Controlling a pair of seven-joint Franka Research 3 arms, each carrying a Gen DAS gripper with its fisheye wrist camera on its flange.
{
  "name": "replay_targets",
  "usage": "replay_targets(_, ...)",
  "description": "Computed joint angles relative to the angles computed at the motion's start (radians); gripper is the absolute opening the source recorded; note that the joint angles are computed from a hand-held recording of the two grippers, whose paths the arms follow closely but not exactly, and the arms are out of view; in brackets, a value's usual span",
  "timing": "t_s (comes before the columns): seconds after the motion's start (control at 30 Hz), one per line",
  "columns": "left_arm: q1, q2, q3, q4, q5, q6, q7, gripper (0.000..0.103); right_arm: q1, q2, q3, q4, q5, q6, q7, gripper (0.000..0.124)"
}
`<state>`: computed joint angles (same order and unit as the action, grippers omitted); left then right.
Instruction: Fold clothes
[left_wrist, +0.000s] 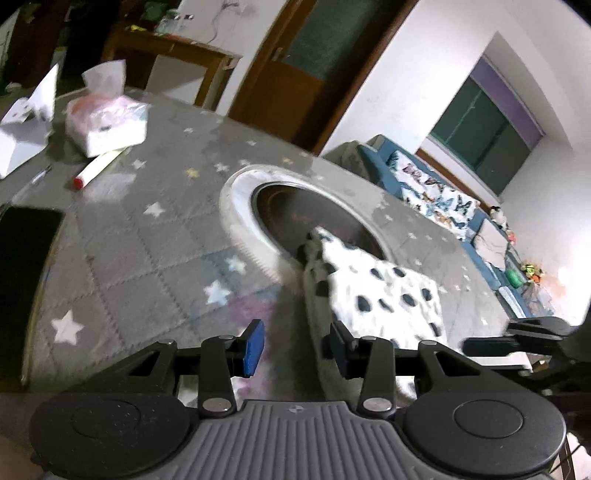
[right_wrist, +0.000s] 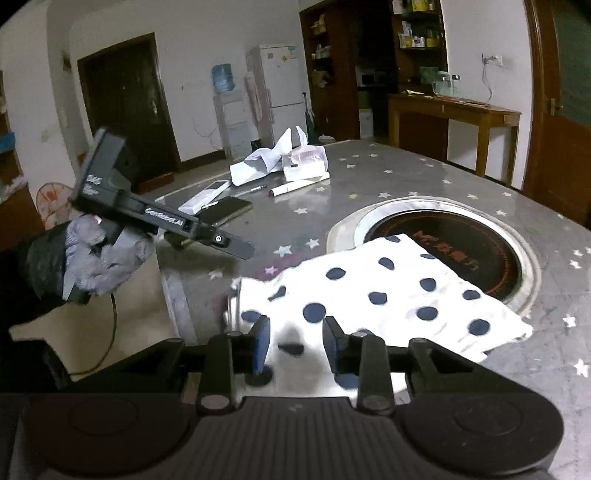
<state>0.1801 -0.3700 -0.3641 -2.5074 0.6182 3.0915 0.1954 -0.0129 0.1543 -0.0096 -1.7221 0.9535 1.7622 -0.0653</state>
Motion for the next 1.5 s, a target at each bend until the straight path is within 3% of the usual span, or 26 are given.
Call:
replay_targets(0.33, 0.099, 0.136, -0.116, 0.107, 0.036, 0.176, 0.051, 0.037, 0.039, 0.005, 0.017, -0.063, -0.06, 0.021, -0.003, 0.032)
replay_targets(0.5, -0.043, 0.224, -0.012, 0.139, -0.049, 0.159, 0.164, 0.036, 0.026, 0.011, 0.009, -0.049, -0.044, -0.011, 0.006, 0.037)
replay_targets(0.6, -0.146, 0.228, 0.082, 0.117, -0.12, 0.143, 0.223, 0.035, 0.005, 0.033, 0.001, -0.006, -0.01, -0.024, 0.037, 0.039)
replay_targets(0.67, -0.18, 0.223, 0.112, 0.103, -0.152, 0.137, 0.254, 0.035, -0.009, 0.051, -0.001, 0.023, 0.019, -0.014, 0.064, 0.04)
replay_targets(0.73, -0.193, 0.213, 0.12, 0.093, -0.173, 0.126, 0.276, 0.035, -0.014, 0.066, 0.004, 0.042, 0.052, 0.044, 0.086, 0.04)
replay_targets(0.83, -0.141, 0.2, 0.067, 0.106, -0.147, 0.114, 0.264, 0.035, -0.015, 0.11, 0.02, 0.092, 0.092, 0.127, 0.14, 0.04)
replay_targets(0.9, -0.078, 0.2, 0.008, 0.124, -0.102, 0.134, 0.238, 0.035, 0.0, 0.13, 0.035, 0.109, 0.092, 0.222, 0.157, 0.04)
replay_targets(0.93, -0.081, 0.209, 0.007, 0.133, -0.099, 0.135, 0.243, 0.035, 0.009, 0.141, 0.042, 0.117, 0.086, 0.27, 0.165, 0.04)
replay_targets(1.03, -0.109, 0.233, 0.021, 0.16, -0.094, 0.137, 0.266, 0.035, 0.028, 0.186, 0.064, 0.155, 0.058, 0.367, 0.201, 0.04)
replay_targets(1.13, -0.234, 0.253, 0.121, 0.16, -0.184, 0.111, 0.35, 0.035, 0.039, 0.237, 0.083, 0.193, 0.018, 0.431, 0.253, 0.04)
replay_targets(1.17, -0.249, 0.254, 0.134, 0.155, -0.198, 0.109, 0.363, 0.035, 0.039, 0.249, 0.089, 0.199, 0.012, 0.45, 0.262, 0.04)
replay_targets(1.37, -0.287, 0.24, 0.163, 0.122, -0.258, 0.117, 0.408, 0.035, 0.027, 0.315, 0.116, 0.244, -0.043, 0.503, 0.33, 0.039)
replay_targets(1.5, -0.245, 0.236, 0.123, 0.121, -0.244, 0.12, 0.394, 0.035, 0.02, 0.302, 0.135, 0.237, -0.053, 0.518, 0.323, 0.039)
